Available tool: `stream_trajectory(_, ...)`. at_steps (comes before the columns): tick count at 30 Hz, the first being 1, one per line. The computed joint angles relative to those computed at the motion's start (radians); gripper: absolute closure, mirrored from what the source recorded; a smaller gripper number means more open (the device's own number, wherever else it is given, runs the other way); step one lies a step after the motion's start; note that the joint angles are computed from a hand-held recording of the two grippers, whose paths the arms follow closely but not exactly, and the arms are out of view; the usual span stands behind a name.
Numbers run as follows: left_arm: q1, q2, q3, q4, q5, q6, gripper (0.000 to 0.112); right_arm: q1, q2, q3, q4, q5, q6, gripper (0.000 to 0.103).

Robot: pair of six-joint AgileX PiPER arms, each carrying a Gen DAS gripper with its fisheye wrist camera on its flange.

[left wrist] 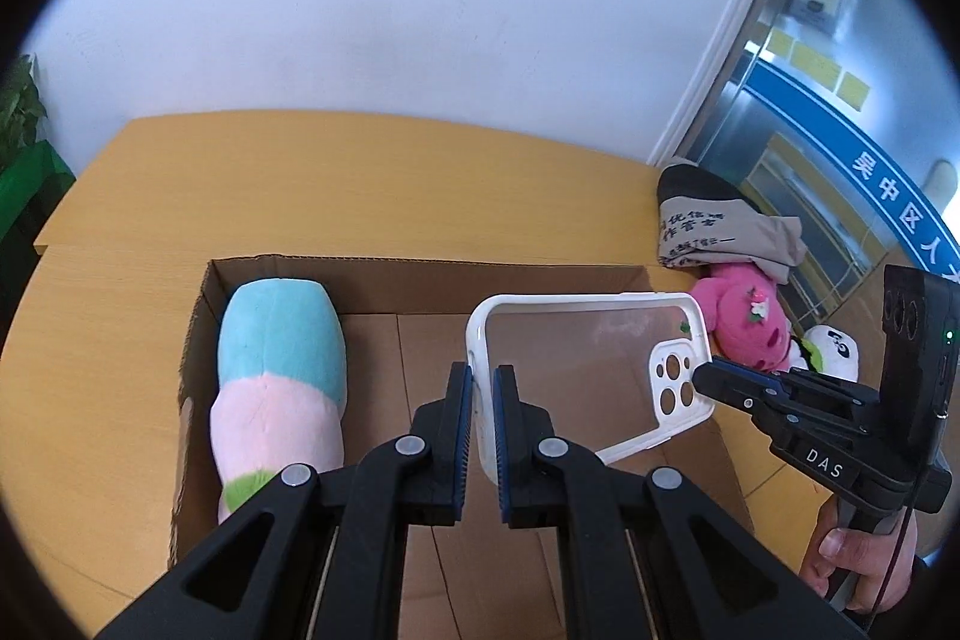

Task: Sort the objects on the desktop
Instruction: 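Carry the phone case frame with the right gripper over the box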

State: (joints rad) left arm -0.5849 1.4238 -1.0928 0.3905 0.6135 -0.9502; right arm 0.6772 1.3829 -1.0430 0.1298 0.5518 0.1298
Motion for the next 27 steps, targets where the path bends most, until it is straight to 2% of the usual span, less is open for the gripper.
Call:
stream_trajectory(3, 0.055, 0.093, -0.056, -0.065, -0.006, 0.08, 0.106, -0.065, 0.101, -0.051, 0.121, -0.009, -0.123, 0.092)
stream_trajectory(6, 0.104, 0.188, -0.115, -0.124, -0.006, 0.148, 0.106, -0.099, 0.196, -0.109, 0.18, -0.011, -0.185, 0.092)
stream_trajectory(10, 0.171, 0.325, -0.211, -0.206, 0.006, 0.24, 0.106, -0.121, 0.343, -0.233, 0.17, 0.014, -0.193, 0.092)
stream_trajectory(15, 0.227, 0.525, -0.389, -0.253, 0.104, 0.321, 0.106, -0.169, 0.575, -0.417, 0.251, 0.057, -0.249, 0.092)
stream_trajectory(18, 0.235, 0.642, -0.492, -0.235, 0.173, 0.326, 0.106, -0.177, 0.683, -0.5, 0.266, 0.072, -0.247, 0.092)
stream_trajectory(21, 0.215, 0.705, -0.558, -0.164, 0.229, 0.275, 0.106, -0.173, 0.759, -0.535, 0.268, 0.063, -0.238, 0.092)
stream_trajectory(23, 0.21, 0.705, -0.558, -0.15, 0.221, 0.251, 0.102, -0.183, 0.751, -0.498, 0.342, 0.009, -0.301, 0.09)
stream_trajectory(25, 0.215, 0.666, -0.504, -0.173, 0.168, 0.262, 0.095, -0.179, 0.739, -0.486, 0.28, 0.006, -0.251, 0.07)
stream_trajectory(27, 0.202, 0.61, -0.445, -0.122, 0.156, 0.215, 0.087, -0.182, 0.693, -0.431, 0.272, -0.018, -0.256, 0.041)
